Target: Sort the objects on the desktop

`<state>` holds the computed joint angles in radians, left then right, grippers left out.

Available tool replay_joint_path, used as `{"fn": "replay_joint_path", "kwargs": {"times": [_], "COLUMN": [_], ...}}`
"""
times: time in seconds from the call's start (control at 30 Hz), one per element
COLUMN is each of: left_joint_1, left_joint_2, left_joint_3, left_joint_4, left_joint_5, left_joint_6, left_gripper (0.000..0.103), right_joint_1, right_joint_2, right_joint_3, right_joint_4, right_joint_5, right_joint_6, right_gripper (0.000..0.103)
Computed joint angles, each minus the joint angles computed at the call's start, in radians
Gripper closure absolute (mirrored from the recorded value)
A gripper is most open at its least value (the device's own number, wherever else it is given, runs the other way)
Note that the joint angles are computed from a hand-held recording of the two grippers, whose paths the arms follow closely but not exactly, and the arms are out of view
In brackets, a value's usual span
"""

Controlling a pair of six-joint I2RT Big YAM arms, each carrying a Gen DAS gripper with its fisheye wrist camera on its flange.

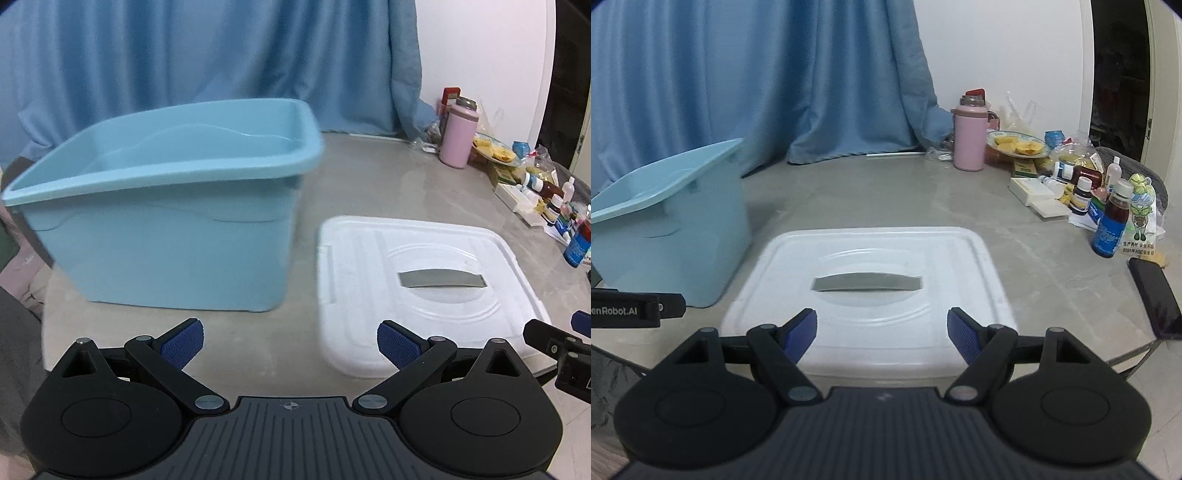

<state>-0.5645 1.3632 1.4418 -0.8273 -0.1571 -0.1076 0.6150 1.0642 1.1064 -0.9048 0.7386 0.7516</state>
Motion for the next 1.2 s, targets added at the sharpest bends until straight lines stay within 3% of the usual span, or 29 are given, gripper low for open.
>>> {"fn": "replay_joint_path", "kwargs": {"times": [0.2, 0.57, 0.87, 1.2], "left_joint_1": [-0.071, -0.104, -0.078, -0.051], "left_joint_2": [0.054, 0.143, 0.245, 0.413], "left_joint_3": [0.039, 0.128, 0.226, 0.419], "left_joint_4": [-0.008, -0.085, -0.123, -0.267], "left_joint_5": [-0.054, -0.080, -0.041, 0.001], "left_joint_6": [-0.056, -0.070, -0.058, -0.096], "left_gripper": [0.001, 0.001, 0.001, 0.001], "right_joint_1": [-0.072, -0.190, -0.288, -0.421], "right_joint_2": [-0.065, -0.093, -0.045, 0.077], "right_joint_3": [-0.068, -0.114, -0.091, -0.008], "right_joint_4": [0.039, 0.072, 0.076, 0.017], "right_joint_5": [-0.057, -0.163, -0.260, -0.439], "right_joint_6": [-0.077, -0.097, -0.142, -0.168], "right_gripper": [0.025, 0.025, 0.025, 0.025]}}
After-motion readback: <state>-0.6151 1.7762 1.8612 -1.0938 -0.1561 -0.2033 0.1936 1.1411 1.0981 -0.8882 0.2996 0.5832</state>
